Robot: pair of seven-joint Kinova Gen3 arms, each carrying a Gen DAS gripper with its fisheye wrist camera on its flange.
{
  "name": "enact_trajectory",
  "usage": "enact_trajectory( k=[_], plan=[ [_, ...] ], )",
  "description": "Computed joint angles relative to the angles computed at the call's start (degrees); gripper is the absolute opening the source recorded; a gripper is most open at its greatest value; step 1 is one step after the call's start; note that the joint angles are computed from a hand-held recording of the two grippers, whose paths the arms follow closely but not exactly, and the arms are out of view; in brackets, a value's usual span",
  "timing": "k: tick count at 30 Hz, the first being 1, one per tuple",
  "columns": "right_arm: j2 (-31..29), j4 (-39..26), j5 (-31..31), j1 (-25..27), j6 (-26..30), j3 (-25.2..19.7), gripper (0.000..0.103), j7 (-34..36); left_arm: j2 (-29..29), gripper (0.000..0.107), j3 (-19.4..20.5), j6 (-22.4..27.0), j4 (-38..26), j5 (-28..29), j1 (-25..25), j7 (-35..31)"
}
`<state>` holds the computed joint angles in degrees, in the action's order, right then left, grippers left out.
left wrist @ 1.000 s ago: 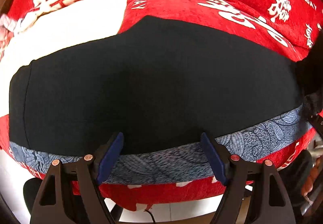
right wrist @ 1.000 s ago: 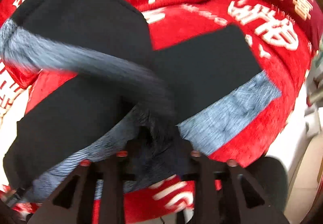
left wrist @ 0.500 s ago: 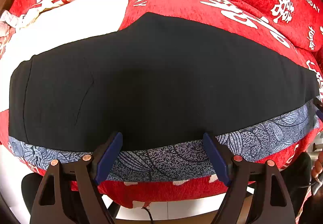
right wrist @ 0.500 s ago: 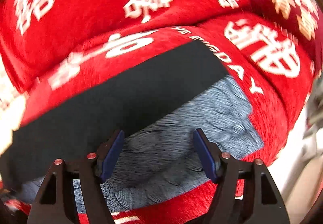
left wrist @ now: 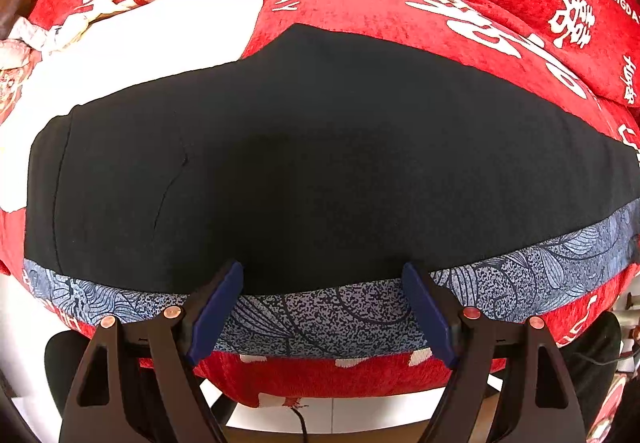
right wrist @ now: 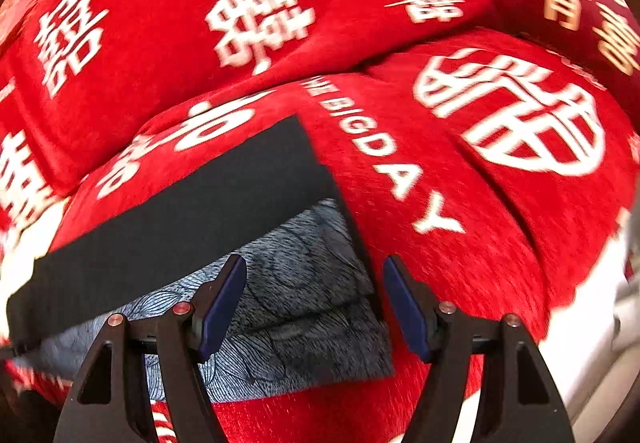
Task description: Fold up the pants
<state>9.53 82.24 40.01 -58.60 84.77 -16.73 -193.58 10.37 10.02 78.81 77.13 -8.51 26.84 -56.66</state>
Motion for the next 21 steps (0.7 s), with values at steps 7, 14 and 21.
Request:
enact_trajectory(
  k=[7,14,21],
  plan=[
    [0.8,-1.2,-4.5,3.0,-0.9,1.2,0.032,11.9,0.7,0.083,-0.1,0.8,-0.8,-0.6,0.4,0.9],
    [-1.5,-0.8,-4.3,3.3,-1.6,0.4,0.011,15.0,1.2,0.089,-0.4,1.2,-1.1,-1.4,0.8,1.7],
    [-2.9,1.9,-9.6,7.5,-6.5,1.0,0.010,17.9,1.0,0.092,-0.4,1.1,-0.7,-1.4,0.6,2.2]
  ],
)
